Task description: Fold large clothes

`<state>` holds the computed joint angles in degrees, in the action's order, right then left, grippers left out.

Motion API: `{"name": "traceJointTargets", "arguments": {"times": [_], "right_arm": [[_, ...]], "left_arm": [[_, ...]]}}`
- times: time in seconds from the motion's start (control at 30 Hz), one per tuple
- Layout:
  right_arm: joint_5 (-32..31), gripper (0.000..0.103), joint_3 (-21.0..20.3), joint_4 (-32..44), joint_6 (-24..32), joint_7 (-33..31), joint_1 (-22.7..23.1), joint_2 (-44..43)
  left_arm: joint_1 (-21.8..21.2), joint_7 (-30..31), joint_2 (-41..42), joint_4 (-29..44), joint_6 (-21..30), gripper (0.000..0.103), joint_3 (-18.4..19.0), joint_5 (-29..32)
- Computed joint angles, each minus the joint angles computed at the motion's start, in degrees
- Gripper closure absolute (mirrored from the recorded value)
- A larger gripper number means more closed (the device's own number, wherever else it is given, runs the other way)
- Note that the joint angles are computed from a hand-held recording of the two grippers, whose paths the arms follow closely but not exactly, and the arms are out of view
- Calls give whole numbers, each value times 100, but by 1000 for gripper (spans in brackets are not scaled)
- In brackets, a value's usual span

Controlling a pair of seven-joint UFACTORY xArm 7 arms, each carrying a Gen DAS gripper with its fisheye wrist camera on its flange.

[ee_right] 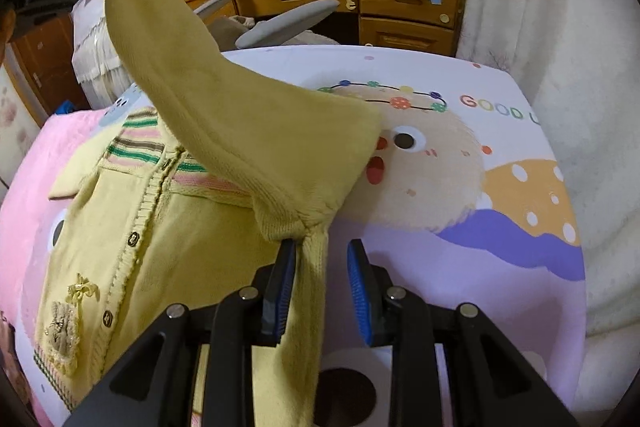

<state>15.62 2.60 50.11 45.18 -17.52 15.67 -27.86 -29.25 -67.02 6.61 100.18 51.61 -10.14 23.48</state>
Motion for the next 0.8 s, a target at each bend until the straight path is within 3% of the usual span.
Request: {"name": "traceJointTargets", "arguments": {"times": [0.27, 0.47, 0.57, 0.7, 0.8], "right_arm": [[-253, 76, 108, -111, -95, -267, 83, -150], [-103, 77, 66, 62, -134, -56, 74, 88], [-123, 86, 103, -30, -277, 287, -61, 49], [110, 87, -42, -135, -258, 633, -96, -21], [232, 87, -91, -185, -283, 827, -123, -9]], "left_arm": [[64, -135, -107, -183, -156, 93, -18, -72], [60, -121, -98, -124, -280, 93, -34, -29], [67, -89, -175, -227, -376, 93, -47, -68], [95, -59, -442, -646, -508, 93, -111, -51], [171, -268, -889, -1396, -631, 93, -204, 29]]}}
